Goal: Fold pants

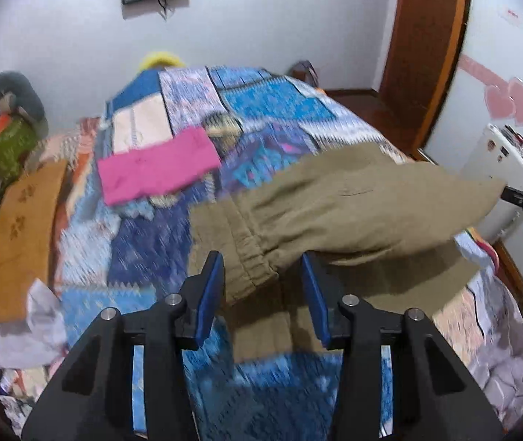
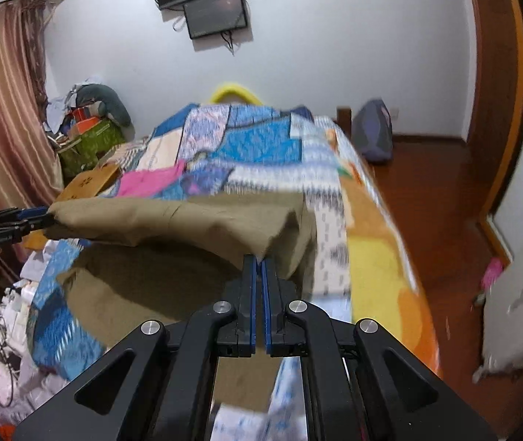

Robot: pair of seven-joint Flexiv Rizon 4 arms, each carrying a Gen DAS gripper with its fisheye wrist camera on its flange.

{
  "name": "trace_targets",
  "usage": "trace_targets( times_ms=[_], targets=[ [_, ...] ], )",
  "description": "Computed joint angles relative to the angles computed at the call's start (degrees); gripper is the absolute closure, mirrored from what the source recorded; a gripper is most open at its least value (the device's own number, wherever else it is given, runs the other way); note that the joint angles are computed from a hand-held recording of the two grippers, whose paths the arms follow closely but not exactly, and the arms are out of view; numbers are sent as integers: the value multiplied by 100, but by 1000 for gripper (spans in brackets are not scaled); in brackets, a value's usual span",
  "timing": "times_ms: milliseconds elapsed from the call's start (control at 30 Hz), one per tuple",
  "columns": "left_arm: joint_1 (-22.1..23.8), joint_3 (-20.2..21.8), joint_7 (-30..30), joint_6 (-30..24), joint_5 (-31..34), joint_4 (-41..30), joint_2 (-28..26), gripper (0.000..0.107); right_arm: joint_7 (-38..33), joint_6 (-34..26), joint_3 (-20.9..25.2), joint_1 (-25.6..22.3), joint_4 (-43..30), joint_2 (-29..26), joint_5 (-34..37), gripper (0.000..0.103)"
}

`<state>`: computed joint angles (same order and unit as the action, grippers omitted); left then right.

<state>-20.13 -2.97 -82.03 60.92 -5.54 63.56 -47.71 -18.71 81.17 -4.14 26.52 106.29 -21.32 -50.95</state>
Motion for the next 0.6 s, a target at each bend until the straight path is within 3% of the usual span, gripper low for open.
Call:
trace_targets(
  times_ms=[167,267,333,600],
  targets=[
    [-86,50,68,104,184,619,248,64,371,-149,60,101,405,81,-149,100],
    [-156,142,-23,163,287,848,365,63,79,-361,371,-29,476,63,221,100],
    [-189,201,-131,263,351,952,448,64,157,-357,333,8,611,151,167,100],
    [-159,-63,230,499,312,884,537,62,259,-353,307,50,456,254,-619,95]
  ],
)
